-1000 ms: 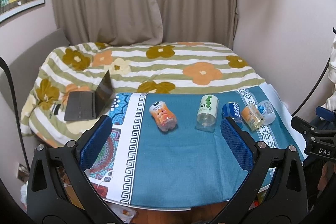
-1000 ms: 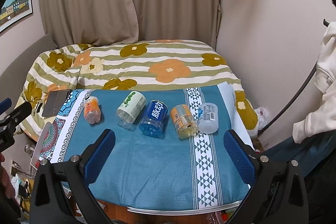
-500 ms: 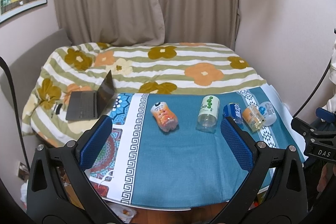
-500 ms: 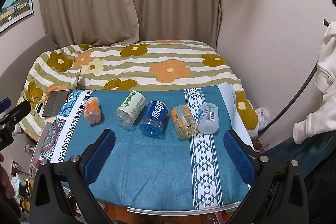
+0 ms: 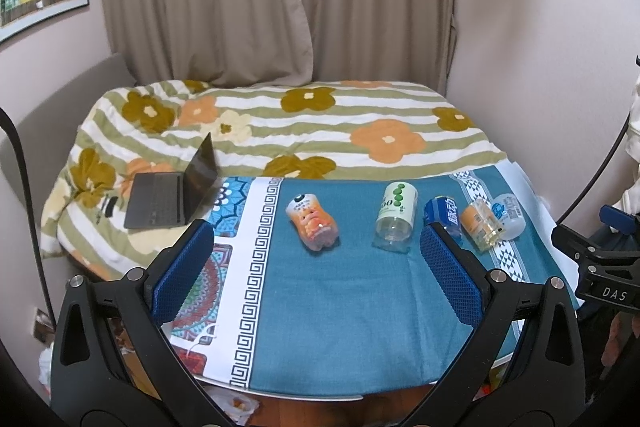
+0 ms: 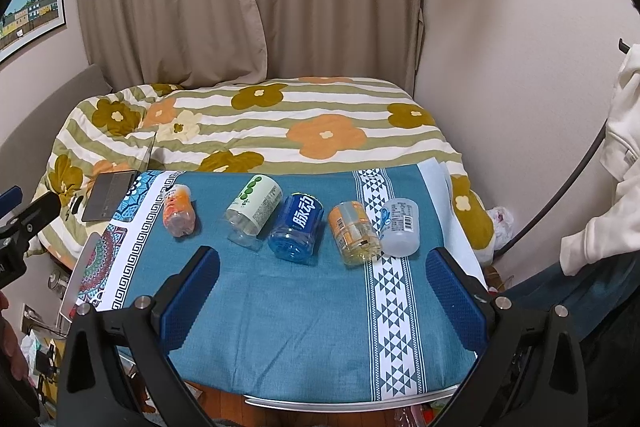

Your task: Flip cup upright

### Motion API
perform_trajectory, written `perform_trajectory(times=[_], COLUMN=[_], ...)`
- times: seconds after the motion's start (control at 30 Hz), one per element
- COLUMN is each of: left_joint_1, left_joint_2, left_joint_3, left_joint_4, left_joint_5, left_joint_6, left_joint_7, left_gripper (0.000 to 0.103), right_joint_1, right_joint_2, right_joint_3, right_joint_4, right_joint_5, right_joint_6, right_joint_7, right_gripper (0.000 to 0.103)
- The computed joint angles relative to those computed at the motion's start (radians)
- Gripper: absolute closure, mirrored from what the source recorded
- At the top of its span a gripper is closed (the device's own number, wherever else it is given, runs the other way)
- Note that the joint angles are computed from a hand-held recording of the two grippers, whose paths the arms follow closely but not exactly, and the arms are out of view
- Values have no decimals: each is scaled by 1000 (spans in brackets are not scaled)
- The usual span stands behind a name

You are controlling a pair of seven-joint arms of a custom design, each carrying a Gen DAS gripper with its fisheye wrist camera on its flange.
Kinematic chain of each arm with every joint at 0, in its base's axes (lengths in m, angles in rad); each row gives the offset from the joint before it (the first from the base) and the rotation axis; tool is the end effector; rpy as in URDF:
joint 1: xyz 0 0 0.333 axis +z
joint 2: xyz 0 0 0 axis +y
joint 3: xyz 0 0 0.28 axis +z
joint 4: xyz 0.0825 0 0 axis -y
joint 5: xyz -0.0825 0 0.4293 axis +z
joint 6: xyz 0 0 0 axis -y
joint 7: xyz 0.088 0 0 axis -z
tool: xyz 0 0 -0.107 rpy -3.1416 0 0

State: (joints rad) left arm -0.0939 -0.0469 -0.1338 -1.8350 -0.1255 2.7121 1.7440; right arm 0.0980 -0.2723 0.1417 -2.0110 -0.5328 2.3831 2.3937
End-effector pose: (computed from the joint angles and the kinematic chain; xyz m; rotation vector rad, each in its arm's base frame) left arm 0.6287 -0.1428 0.6098 -1.4135 1.9488 -0.9543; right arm 0.5597 0.1392 0.6016 -1.4985 2.0425 -0.8753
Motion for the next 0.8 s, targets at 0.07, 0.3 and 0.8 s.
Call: perform_trajectory(times=[0.07,0.3,0.8], left_joint_1=[0,0,1], left_joint_2=[1,2,0], left_joint_3=[0,-2,0], left_joint_4=[2,5,9], left_joint_5=[-2,2,-6], left_joint_6=[-1,-7,-16], left_joint_7=[1,-6,-3], left_gripper=[0,0,0], right_joint_1=[0,0,2], right_joint_2=[1,0,-7], right_joint_3=[0,0,0], right_joint_4=[0,0,-8], right_joint_5=[-2,-3,3], right_joint_6=[-2,-5,-3], right_joint_7=[0,1,0], right_gripper=[0,0,0])
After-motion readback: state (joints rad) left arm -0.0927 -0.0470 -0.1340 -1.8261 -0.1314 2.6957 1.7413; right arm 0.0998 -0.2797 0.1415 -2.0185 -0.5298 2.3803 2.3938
